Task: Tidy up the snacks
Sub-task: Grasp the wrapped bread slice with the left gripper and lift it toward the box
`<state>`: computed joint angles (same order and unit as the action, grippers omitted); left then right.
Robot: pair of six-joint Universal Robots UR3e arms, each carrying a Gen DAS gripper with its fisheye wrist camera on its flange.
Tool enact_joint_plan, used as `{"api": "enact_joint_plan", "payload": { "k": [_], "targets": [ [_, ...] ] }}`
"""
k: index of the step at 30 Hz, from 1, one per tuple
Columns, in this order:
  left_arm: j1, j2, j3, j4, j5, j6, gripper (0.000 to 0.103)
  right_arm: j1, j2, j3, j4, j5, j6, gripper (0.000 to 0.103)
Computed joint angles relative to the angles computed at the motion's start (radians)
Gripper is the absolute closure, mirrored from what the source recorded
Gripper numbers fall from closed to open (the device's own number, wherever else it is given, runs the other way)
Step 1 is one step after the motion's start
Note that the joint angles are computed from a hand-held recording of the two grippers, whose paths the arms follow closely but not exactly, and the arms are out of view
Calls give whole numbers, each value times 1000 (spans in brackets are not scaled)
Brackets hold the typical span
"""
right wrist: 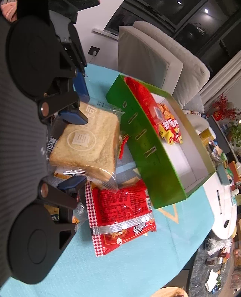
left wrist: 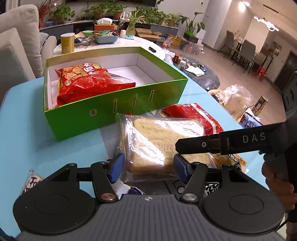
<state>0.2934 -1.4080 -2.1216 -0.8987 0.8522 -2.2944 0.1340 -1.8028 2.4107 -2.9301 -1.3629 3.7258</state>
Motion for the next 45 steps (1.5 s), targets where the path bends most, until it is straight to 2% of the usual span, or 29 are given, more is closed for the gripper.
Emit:
{"api": "enact_joint_plan", "payload": {
  "k": [7, 10, 13, 18, 20, 22, 25, 28, 32, 37, 45],
  "targets": [
    [31, 61, -18, -64, -21, 28, 47, 44, 13, -28, -1, -40, 2, 35],
    [28, 49, -41, 10, -3, -10, 41, 33, -1, -17, -9, -34, -2, 35],
    [14, 15, -37, 63, 32, -49, 26, 30, 12, -14, -3, -56, -1, 36],
    [-24, -48, -19, 129, 71, -96, 22, -1, 14, 10, -2, -21, -2, 36],
    [-35, -67, -8, 133, 69, -101, 24, 3, 17, 0, 5, -20, 1, 36],
    [-39, -72, 1, 114, 53, -84, 33, 11, 27, -17, 17, -26, 2, 36],
    [-45, -60, -9, 120, 59, -76, 37, 12, 49, -34, 29, -20, 12, 34],
    [-23, -30, -1, 42, 36, -43, 47, 16, 67, -45, 26, -22, 25, 34],
    [-2, 64, -35, 38, 17, -16, 48, 39, 56, -61, 17, -33, 7, 35],
    [34, 176, -30, -20, -56, 14, 48, 50, -18, -81, 24, -58, -19, 35],
    [-27, 128, 60, 30, -61, -86, 48, -1, -58, -153, 68, -49, -125, 35]
  ]
}}
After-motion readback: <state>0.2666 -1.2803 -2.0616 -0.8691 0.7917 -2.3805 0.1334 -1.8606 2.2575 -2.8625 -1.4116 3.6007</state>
